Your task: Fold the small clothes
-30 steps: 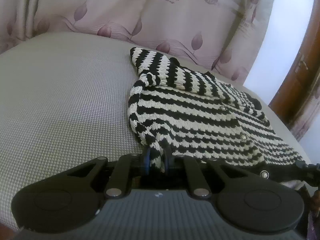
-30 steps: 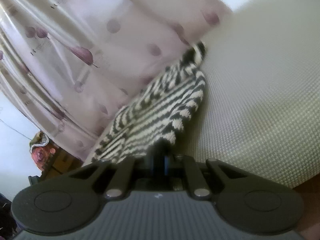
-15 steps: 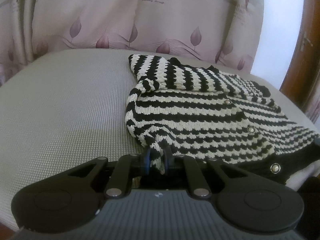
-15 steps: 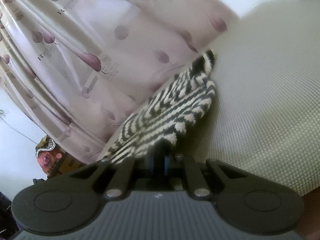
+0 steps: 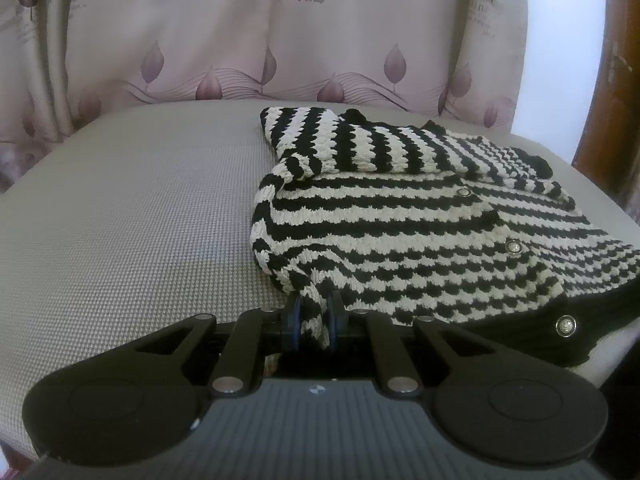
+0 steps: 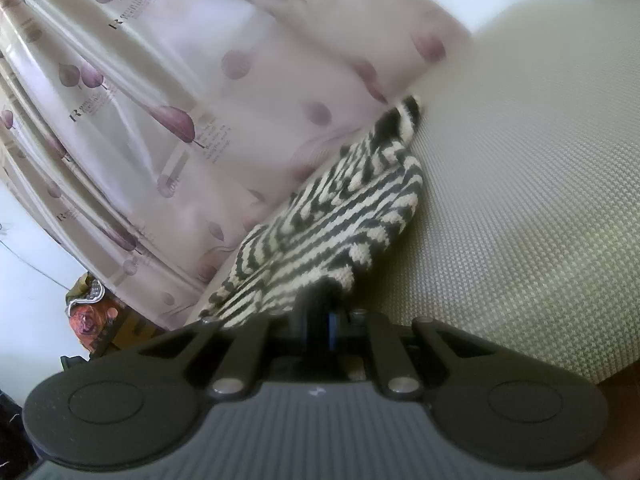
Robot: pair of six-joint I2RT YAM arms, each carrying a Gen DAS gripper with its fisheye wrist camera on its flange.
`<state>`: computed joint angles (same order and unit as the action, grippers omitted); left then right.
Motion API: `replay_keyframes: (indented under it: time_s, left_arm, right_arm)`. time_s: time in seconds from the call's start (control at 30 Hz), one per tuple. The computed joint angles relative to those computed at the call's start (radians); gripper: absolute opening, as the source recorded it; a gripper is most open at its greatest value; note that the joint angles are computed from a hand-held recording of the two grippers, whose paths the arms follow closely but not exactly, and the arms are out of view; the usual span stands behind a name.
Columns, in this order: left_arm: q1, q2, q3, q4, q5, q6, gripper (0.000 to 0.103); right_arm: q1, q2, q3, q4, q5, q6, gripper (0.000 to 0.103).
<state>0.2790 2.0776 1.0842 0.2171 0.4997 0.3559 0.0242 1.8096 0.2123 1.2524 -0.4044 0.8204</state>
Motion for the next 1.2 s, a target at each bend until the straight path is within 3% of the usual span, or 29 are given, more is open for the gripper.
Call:
replay_keyframes:
  time_s: [0.63,1.2]
  left_arm:
    - [-0.004,-0.026,0.007,0.0,0.013,-0.038,0.015]
    - [-0.008,-0.041,0.022,-0.022,0.016,-0.067,0.015]
  right_arm:
    - [-0.01,-0.051,0.036,-0.01,-0.016,0.036,0.009]
    - [-0.022,-0.024,0.047,0.07,-0.033,0.127,0.009]
